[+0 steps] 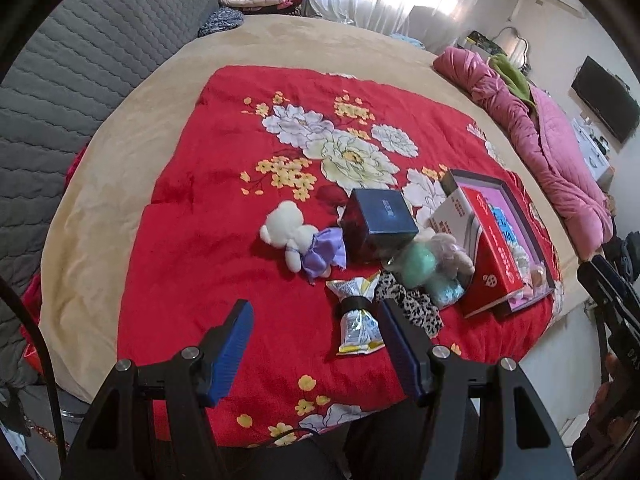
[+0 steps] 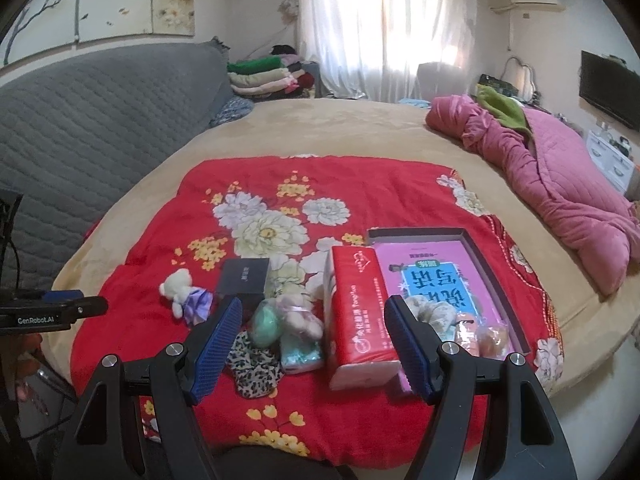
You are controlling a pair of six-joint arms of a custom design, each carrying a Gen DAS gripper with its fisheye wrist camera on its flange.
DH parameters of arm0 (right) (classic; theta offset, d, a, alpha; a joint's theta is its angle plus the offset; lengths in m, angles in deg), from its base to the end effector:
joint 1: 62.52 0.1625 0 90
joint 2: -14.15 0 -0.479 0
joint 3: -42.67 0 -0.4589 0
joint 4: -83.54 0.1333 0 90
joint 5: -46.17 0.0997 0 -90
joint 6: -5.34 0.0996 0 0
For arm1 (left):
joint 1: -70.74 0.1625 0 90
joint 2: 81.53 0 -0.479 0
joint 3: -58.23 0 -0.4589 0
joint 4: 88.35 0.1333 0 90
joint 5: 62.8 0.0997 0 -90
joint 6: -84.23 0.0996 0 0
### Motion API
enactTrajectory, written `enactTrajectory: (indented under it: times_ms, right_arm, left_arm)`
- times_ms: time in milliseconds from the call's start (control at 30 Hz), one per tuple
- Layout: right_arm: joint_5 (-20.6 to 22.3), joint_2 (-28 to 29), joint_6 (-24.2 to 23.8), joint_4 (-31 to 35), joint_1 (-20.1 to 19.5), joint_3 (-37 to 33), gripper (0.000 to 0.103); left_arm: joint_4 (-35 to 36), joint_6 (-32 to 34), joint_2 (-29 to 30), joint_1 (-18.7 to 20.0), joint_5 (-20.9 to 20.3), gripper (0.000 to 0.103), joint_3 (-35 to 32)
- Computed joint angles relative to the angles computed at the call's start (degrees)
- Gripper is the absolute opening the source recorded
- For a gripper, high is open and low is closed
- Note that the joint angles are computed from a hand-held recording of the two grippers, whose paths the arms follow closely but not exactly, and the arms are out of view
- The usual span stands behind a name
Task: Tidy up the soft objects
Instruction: 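Withdraw both open tools from the tray back over the pile of soft items, then grasp the white plush bear with the right tool while the left tool grasps the banded snack bag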
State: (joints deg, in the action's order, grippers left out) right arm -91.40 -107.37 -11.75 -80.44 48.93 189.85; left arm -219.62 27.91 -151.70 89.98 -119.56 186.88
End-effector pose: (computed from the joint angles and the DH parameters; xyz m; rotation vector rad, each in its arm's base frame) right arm 0.1579 -0.2385 0.4019 0.3096 -2.1790 1.0040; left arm -0.3847 -0.3333 0.1128 0.4388 2.5388 -0.5142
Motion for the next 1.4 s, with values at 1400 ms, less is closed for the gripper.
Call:
enactTrajectory:
  times_ms: [1400]
  right_arm:
    - [-4.6, 26.6, -27.3, -26.6, -14.4, 2.1, 0.075]
  left_arm:
    - [-11.4, 5.0, 14.7, 7.7, -10.2, 0.064, -1.3]
